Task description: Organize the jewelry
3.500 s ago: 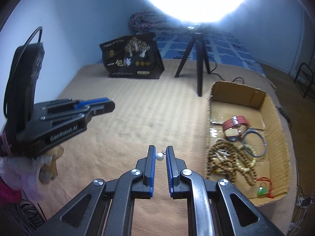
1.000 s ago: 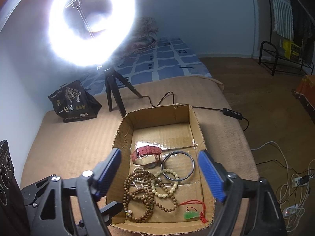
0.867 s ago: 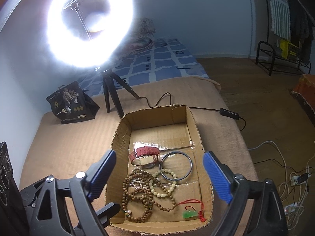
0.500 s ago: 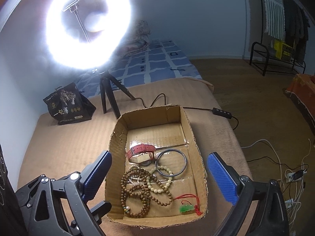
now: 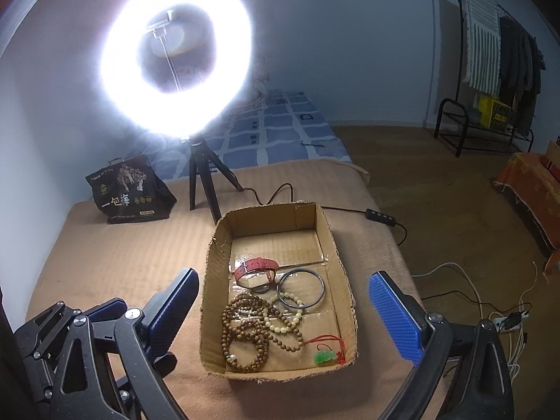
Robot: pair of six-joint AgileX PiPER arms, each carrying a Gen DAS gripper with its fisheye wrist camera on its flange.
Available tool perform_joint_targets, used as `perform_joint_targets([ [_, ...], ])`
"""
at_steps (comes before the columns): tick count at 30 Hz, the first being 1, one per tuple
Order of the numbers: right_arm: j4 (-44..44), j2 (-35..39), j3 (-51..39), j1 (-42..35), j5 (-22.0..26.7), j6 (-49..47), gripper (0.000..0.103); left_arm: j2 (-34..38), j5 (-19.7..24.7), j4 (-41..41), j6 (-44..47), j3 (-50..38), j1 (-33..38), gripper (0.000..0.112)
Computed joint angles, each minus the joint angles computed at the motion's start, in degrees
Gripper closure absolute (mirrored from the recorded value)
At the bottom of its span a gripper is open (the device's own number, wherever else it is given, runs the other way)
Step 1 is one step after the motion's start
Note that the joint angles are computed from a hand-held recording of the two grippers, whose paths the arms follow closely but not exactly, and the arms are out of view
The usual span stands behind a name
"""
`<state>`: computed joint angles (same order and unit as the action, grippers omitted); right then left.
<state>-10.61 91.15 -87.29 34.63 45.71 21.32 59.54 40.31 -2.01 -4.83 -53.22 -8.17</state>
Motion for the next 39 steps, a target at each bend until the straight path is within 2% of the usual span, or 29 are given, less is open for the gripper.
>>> perform_joint_targets([
  [3,-3.5,-2.3,1.0,2.1,0.9,3.3,0.004,-2.9,2.0,1.2,-0.5,0.2,-0.3,0.042],
  [6,-7.0,-4.5,2.3,4.5,1.8,6.3,0.003,-5.9,4.2,-1.0,2.1,0.4,1.9,0.042],
  [9,-10.8,-6.8,4.0,7.1,2.4,10.0,0.000,-8.9,5.7,-1.0,2.3,0.9,2.7,0.034],
  [15,-16.8,-10.4,6.8,12.1,4.2,16.2,0.000,-13.4,10.7,-0.2,2.4,-0.5,2.8,0.033],
  [17,-18.3,-11.2,7.5,13.4,4.8,17.9,0.000,-14.9,12.5,4.0,-1.1,-1.4,-0.6,0.033],
  [19,-20.0,-12.3,8.2,14.8,5.5,20.0,0.000,-17.0,14.2,11.6,-8.4,-1.7,-6.7,0.029],
  [21,-21.1,-13.0,8.7,15.8,6.1,21.3,0.000,-18.6,15.4,16.2,-13.1,-1.5,-10.9,0.019],
  [24,-23.6,-14.3,9.7,17.6,7.0,23.3,0.000,-20.7,18.4,25.4,-21.6,-1.2,-19.5,0.016],
  [27,-25.2,-15.0,10.3,18.7,7.4,24.6,0.000,-21.4,24.6,36.3,-31.8,-1.2,-31.4,0.012],
  [29,-25.8,-15.1,10.7,19.1,7.4,25.0,0.000,-21.8,27.9,40.8,-36.3,-0.8,-37.0,0.010],
  [31,-25.8,-14.7,10.5,19.2,7.6,24.5,0.000,-22.2,28.0,40.9,-36.0,-0.3,-36.8,0.010],
  [39,-26.2,-14.3,10.7,19.6,7.9,24.7,0.000,-21.9,24.4,33.3,-28.3,0.6,-26.8,0.010],
])
